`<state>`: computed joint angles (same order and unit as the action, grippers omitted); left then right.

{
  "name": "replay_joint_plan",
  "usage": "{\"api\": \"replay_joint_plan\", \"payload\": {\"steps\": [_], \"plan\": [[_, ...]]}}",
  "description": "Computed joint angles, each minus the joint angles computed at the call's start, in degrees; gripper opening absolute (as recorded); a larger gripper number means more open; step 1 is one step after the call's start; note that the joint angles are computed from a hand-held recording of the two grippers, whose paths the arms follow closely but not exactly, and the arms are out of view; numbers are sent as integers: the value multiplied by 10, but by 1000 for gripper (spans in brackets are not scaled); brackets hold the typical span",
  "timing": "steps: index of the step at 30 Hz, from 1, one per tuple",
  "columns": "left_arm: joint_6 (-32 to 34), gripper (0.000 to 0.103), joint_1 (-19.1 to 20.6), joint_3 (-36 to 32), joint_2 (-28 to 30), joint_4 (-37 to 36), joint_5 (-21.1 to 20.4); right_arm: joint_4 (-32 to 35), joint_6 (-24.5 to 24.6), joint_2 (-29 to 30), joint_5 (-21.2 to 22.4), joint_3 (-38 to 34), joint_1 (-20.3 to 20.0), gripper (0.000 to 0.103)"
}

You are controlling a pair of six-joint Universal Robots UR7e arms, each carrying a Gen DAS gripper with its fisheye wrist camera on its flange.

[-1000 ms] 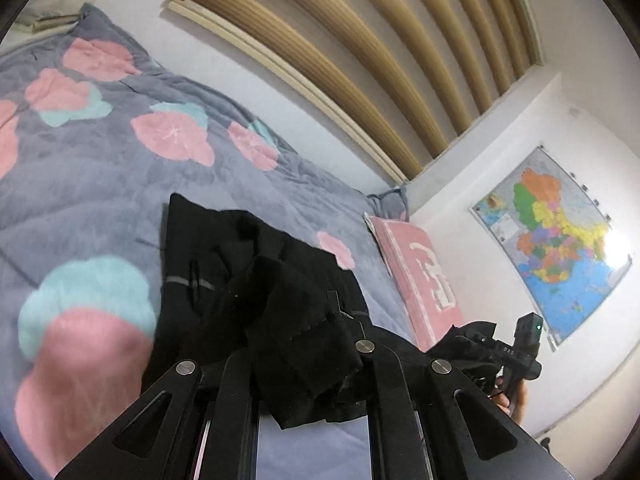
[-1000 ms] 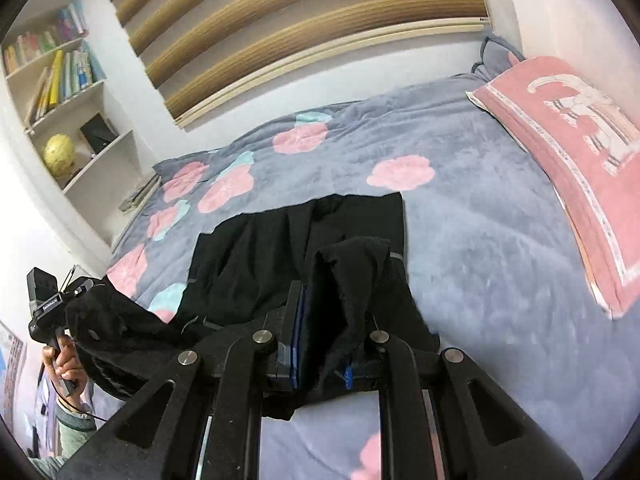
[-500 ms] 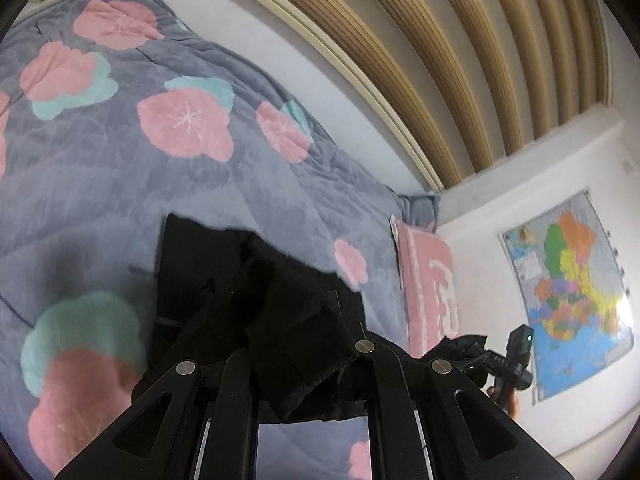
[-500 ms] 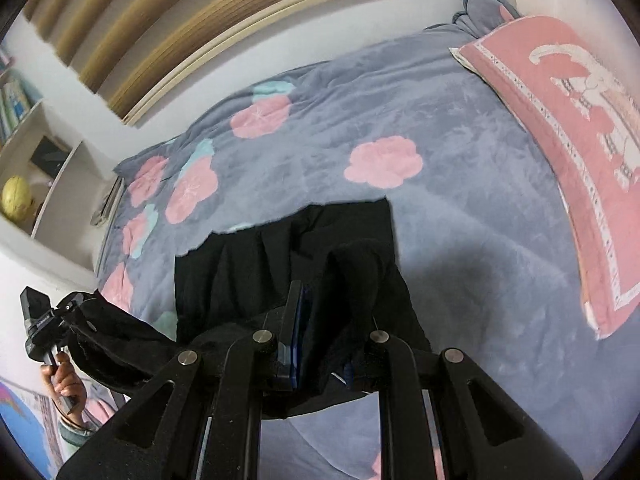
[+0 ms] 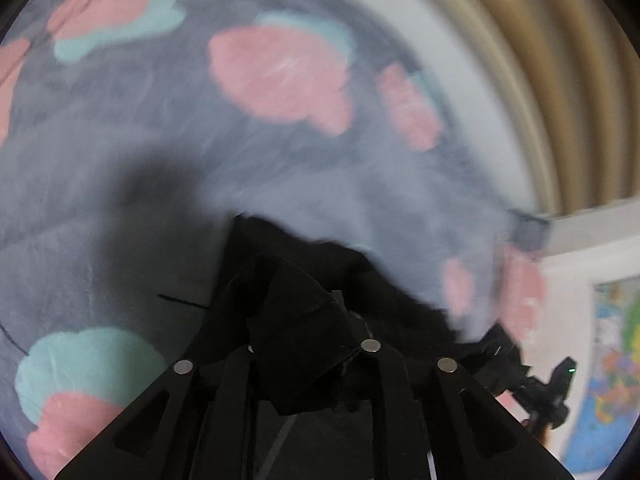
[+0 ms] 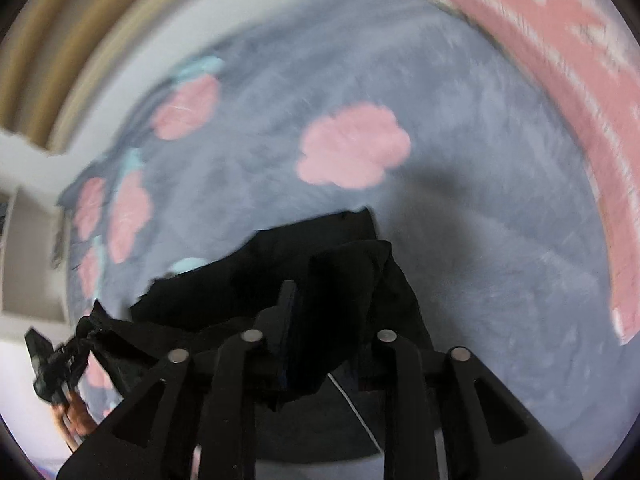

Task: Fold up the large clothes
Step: 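Carry the hem end over toward the collar end with both grippers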

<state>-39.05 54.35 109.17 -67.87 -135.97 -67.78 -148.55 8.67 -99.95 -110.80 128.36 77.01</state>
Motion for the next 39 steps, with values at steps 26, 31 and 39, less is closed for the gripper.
{"api": "replay_joint_plan", "payload": {"steps": [26,31,39], "plan": [[233,75,1,24,-161,44,-144,-16,-95,-111,86,42,-37,79],[196,79,15,29,-136,10,-87,-69,-168,-47,38,42,-16,79],[177,79,65,-4,-29,-7,-55,-148,-269,67,25,7,-36,79]]}}
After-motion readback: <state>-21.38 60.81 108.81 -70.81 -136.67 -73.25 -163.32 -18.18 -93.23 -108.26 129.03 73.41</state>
